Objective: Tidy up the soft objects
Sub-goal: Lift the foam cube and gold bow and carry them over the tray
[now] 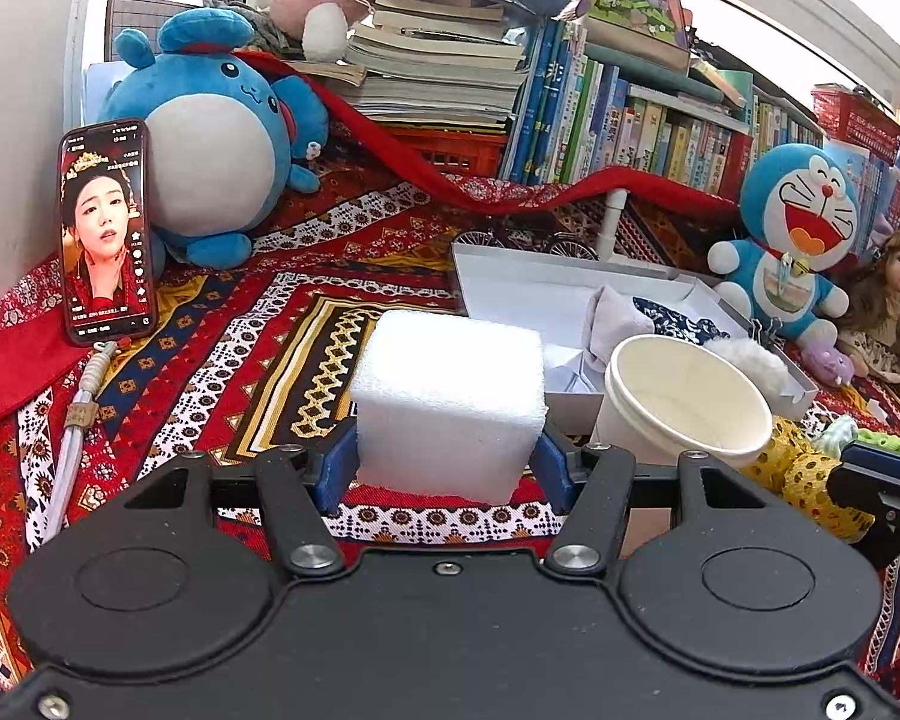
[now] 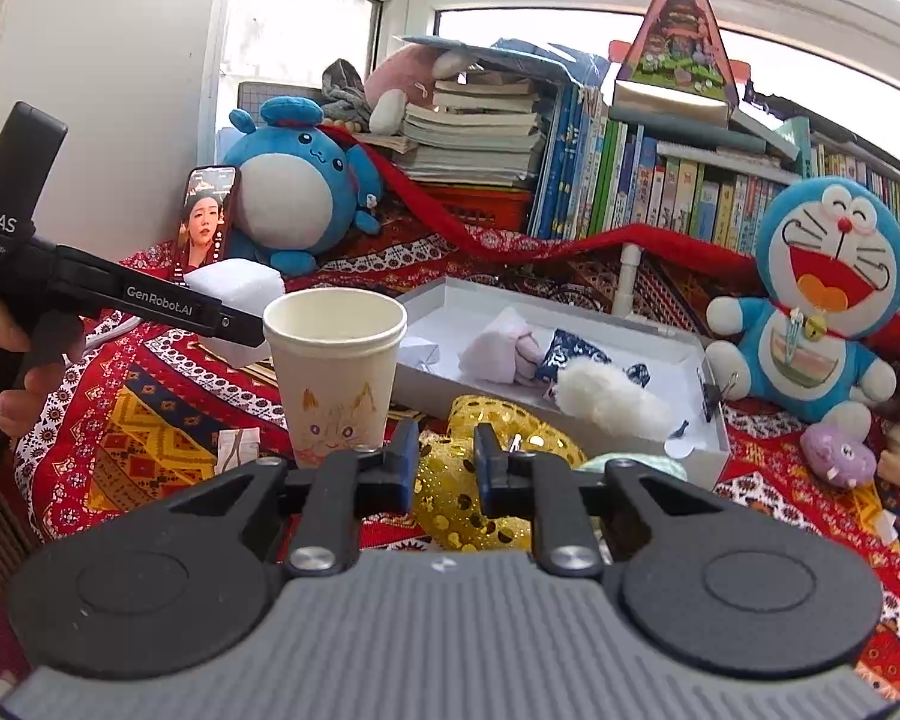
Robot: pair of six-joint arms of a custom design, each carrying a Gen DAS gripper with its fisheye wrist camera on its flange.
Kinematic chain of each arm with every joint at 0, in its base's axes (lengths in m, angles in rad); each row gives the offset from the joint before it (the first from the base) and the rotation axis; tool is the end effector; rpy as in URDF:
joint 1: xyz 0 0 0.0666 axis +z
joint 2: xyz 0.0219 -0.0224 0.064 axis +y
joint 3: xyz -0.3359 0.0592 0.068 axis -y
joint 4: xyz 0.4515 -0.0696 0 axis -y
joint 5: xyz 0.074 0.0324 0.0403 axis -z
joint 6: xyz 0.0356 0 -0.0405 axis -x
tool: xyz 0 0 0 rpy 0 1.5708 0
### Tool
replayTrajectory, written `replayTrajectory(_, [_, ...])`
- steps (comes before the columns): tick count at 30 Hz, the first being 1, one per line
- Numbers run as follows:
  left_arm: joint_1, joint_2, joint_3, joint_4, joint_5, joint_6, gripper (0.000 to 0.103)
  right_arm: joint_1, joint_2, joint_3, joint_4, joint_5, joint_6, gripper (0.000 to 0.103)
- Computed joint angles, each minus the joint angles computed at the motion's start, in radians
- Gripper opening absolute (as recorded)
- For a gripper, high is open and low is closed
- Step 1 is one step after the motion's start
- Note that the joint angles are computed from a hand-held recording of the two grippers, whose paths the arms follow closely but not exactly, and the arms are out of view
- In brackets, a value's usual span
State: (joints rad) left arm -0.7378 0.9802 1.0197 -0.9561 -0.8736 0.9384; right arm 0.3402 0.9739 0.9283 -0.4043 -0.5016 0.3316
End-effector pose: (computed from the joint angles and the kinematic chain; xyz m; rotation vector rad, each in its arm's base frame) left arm 0.3150 -0.2500 0.3883 -0.5366 2.0384 0.1251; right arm 0.4045 0.1609 0.3801 -0.9495 1.7575 0.5106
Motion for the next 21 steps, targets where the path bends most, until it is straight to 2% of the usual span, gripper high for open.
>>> replayTrajectory(6, [0.004,-0.002,0.002,0.005,0.000,-0.002,0.058,0.002,0.001,0.004,0.009,0.016,0.006,0.021])
replayTrajectory(8, [0.005,-0.004,0.000,0.007,0.002,-0.002,0.058,0.005,0.013,0.015,-0.025,0.025,0.022,0.032])
replayTrajectory(9, [0.004,-0.004,0.000,0.007,0.002,-0.001,0.058,0.007,0.015,0.013,-0.027,0.035,0.026,0.045])
replayTrajectory(11, [0.005,-0.004,0.000,0.007,0.002,-0.003,0.058,0.013,0.019,0.008,-0.037,0.057,0.038,0.051])
replayTrajectory(12, [0.005,-0.004,0.001,0.005,0.002,-0.002,0.058,0.016,0.020,0.003,-0.033,0.074,0.034,0.061])
replayTrajectory(13, [0.005,-0.004,0.000,0.004,0.002,-0.001,0.058,0.018,0.022,-0.001,-0.029,0.088,0.029,0.066])
replayTrajectory(14, [0.005,-0.003,0.001,0.002,0.002,0.000,0.058,0.018,0.024,-0.003,-0.028,0.097,0.028,0.066])
replayTrajectory(16, [0.005,-0.003,-0.001,0.001,0.002,0.006,0.058,0.020,0.029,-0.006,-0.018,0.120,0.017,0.078])
replayTrajectory(21, [0.007,-0.001,-0.002,0.002,0.009,0.015,0.058,0.024,0.063,0.022,-0.077,0.139,0.015,0.080])
